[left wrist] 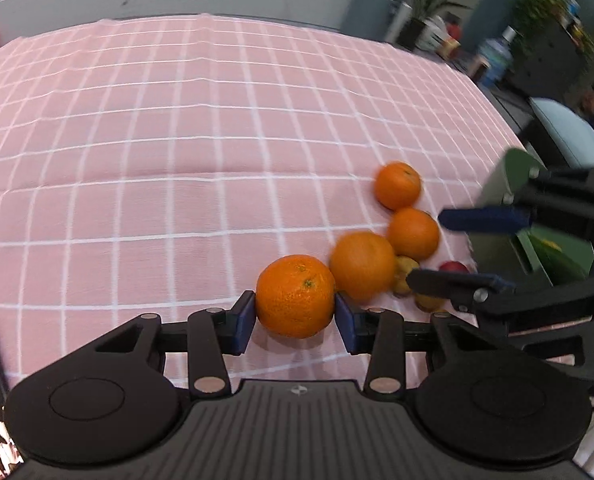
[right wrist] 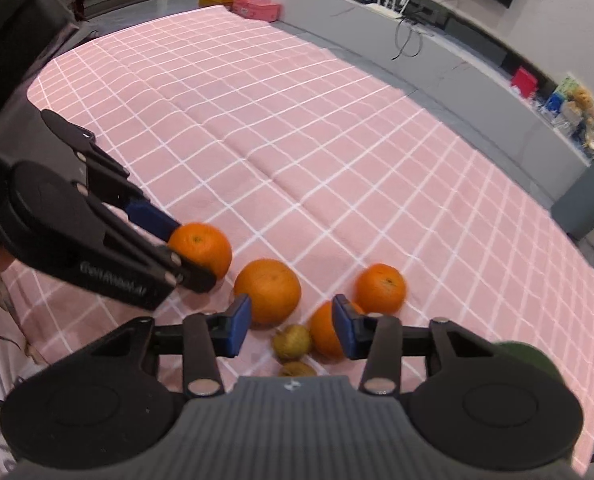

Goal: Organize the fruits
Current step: 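Move both tools back to the oranges and grasp one orange each, then carry the two oranges into the green colander with both tools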

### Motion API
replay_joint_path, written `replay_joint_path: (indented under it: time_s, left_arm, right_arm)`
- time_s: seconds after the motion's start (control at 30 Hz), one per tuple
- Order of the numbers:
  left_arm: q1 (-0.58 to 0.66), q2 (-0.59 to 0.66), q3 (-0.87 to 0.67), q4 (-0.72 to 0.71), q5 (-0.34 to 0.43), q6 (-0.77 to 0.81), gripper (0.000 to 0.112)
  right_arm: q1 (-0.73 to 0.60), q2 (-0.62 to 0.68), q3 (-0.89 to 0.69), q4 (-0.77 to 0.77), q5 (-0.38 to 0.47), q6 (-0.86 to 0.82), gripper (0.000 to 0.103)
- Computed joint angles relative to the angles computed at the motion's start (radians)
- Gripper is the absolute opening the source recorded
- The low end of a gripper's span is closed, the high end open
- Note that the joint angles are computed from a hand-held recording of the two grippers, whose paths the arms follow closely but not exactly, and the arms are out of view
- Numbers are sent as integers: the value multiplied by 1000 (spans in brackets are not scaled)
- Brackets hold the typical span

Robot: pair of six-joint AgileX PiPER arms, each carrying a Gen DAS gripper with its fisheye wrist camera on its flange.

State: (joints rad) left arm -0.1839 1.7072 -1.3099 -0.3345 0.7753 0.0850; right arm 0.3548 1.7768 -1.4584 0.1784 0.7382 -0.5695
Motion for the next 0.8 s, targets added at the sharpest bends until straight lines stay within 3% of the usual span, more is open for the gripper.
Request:
replay_joint_path:
  time_s: [0.27,0.3,0.67,0.8]
  left_arm:
    - [23,-5,15,-11,-10,-10,48]
    - [22,-5,13,-4,-8,-19,48]
    - [35,-33,31,9,8,-44,48]
    - [25,-35,22,32,15,-74,48]
  right_arm:
    - [9,96,-107,50,86,4,39]
    - [10,103,-113,59,95,4,42]
    - [59,136,-115,-105,35,145,47]
    - [60,141,-112,-130,18,171,41]
